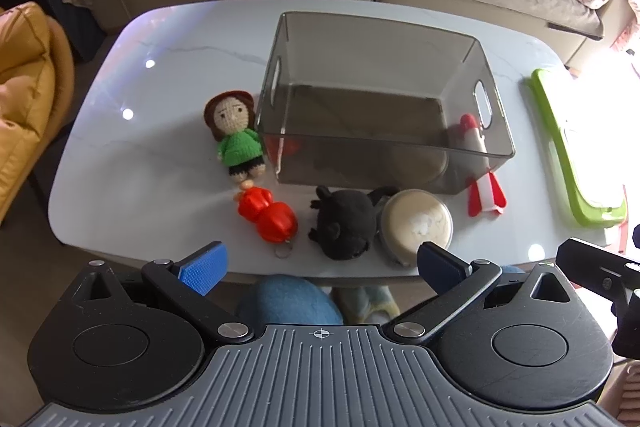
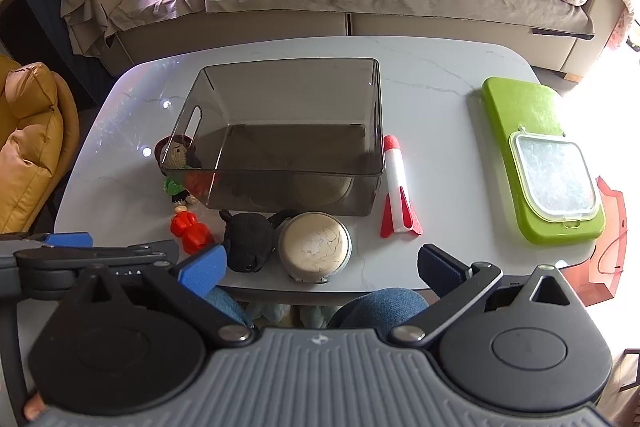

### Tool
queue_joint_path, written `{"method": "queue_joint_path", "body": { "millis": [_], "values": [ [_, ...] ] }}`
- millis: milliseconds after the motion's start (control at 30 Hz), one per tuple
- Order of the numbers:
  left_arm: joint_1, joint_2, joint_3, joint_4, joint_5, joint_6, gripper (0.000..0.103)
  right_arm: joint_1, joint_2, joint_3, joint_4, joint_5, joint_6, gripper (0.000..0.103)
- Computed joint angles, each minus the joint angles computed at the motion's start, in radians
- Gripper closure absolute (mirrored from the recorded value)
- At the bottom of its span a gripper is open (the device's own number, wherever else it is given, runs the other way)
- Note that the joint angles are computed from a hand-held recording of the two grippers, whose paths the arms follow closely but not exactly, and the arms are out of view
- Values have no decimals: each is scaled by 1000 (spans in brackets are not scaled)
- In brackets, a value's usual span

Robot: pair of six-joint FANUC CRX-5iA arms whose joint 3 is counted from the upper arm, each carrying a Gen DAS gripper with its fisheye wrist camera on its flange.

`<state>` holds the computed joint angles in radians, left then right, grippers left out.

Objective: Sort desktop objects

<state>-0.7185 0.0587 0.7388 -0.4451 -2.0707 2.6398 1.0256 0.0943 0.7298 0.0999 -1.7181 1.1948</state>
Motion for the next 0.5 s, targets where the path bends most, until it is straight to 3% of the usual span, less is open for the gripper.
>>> {"method": "queue_joint_path", "body": {
  "millis": [500],
  "values": [
    [17,-12,-29,25,23,1,0,-4,9,2,-6,-10,0,0]
  ]
}}
